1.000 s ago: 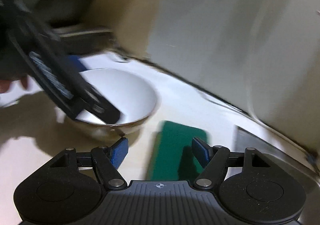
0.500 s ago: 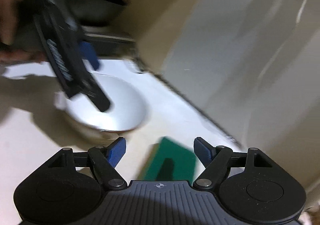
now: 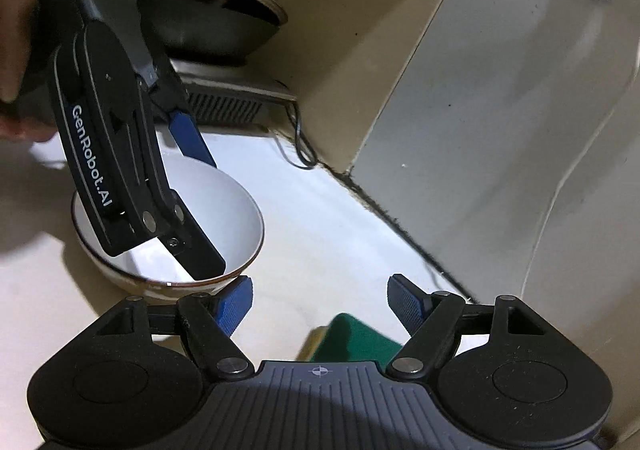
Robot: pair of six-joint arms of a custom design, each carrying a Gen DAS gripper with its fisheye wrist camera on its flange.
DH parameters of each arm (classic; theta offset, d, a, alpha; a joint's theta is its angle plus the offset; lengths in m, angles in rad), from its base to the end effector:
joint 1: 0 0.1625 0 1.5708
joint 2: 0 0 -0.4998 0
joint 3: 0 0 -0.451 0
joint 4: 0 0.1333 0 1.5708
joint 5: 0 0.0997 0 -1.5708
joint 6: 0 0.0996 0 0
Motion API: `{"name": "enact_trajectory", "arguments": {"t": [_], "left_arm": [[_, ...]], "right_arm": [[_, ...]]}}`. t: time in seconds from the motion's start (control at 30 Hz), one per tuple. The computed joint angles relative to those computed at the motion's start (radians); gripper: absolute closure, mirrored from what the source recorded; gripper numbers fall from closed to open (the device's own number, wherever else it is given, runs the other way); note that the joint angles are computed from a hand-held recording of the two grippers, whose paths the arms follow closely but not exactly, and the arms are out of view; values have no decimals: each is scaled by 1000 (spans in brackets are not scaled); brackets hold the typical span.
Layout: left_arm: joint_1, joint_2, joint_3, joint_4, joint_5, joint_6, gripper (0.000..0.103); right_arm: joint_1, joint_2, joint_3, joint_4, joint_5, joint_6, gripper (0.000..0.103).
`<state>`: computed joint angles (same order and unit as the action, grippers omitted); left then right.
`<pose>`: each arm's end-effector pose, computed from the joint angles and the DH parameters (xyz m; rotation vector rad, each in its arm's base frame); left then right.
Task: Clean bowl
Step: 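Open the left tool to release the white bowl on the counter, then lower the sponge onto the counter beside the bowl and open the right tool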
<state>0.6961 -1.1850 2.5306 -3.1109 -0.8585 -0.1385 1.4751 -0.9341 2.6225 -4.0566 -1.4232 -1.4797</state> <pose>-0.1806 -0.4095 0.1313 0.8240 2.3914 -0.6719 0.1105 -0.3968 0.1190 1.6771 -1.9002 0.8856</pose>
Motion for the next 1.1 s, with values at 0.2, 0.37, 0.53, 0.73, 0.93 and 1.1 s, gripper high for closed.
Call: {"name": "enact_trajectory", "arguments": {"t": [0.2, 0.37, 0.53, 0.73, 0.93, 1.1], "left_arm": [[-1, -6, 10, 11, -7, 4, 4], [-9, -7, 13, 6, -1, -9, 4], [-24, -13, 29, -18, -7, -12, 4], [-39, -23, 51, -44, -7, -34, 3], [-62, -40, 73, -50, 4, -43, 3], [-74, -42, 84, -65, 12, -51, 3]], "right_arm": [[97, -5, -43, 14, -282, 381, 27], [117, -43, -100, 184, -441, 631, 27], [126, -45, -59, 156, -468, 740, 27], [153, 2, 15, 18, -505, 787, 27], [185, 107, 6, -190, -554, 796, 24], [212, 129, -76, -127, -625, 787, 19]]}}
